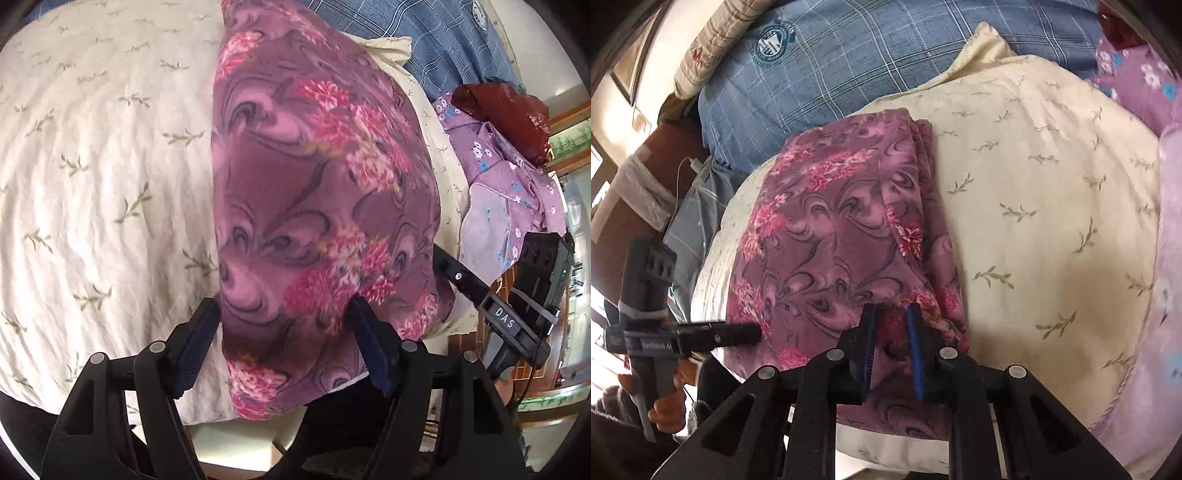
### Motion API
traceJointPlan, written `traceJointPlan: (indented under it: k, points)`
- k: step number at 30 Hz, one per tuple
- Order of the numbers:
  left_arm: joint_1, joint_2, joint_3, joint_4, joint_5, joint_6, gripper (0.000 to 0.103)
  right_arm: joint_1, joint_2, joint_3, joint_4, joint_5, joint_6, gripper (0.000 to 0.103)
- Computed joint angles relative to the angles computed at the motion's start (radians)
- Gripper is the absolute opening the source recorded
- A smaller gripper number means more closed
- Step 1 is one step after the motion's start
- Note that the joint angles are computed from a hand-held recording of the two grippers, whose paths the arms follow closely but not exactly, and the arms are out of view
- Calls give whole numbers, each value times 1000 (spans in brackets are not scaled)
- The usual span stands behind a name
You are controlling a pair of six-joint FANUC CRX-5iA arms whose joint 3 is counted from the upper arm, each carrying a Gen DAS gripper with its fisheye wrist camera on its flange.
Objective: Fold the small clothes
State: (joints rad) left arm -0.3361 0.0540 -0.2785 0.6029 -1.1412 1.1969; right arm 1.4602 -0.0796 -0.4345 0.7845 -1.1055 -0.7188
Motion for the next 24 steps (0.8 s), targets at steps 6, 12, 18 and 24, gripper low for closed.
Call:
traceJointPlan:
  k: [6, 12, 18, 24]
  points:
    - [64, -32, 9, 123, 32, -63, 72, -7, -31, 20, 117, -106, -8, 45]
    - [-21, 83, 190, -28, 166, 71, 72, -143, 11, 54, 122, -35, 91, 41]
    - [-67, 170, 265, -166, 181, 181, 74, -223, 54, 36, -12, 62, 130, 41]
    - [-47, 175, 262, -123, 160, 165, 75, -230, 30, 24, -18, 90, 132, 44]
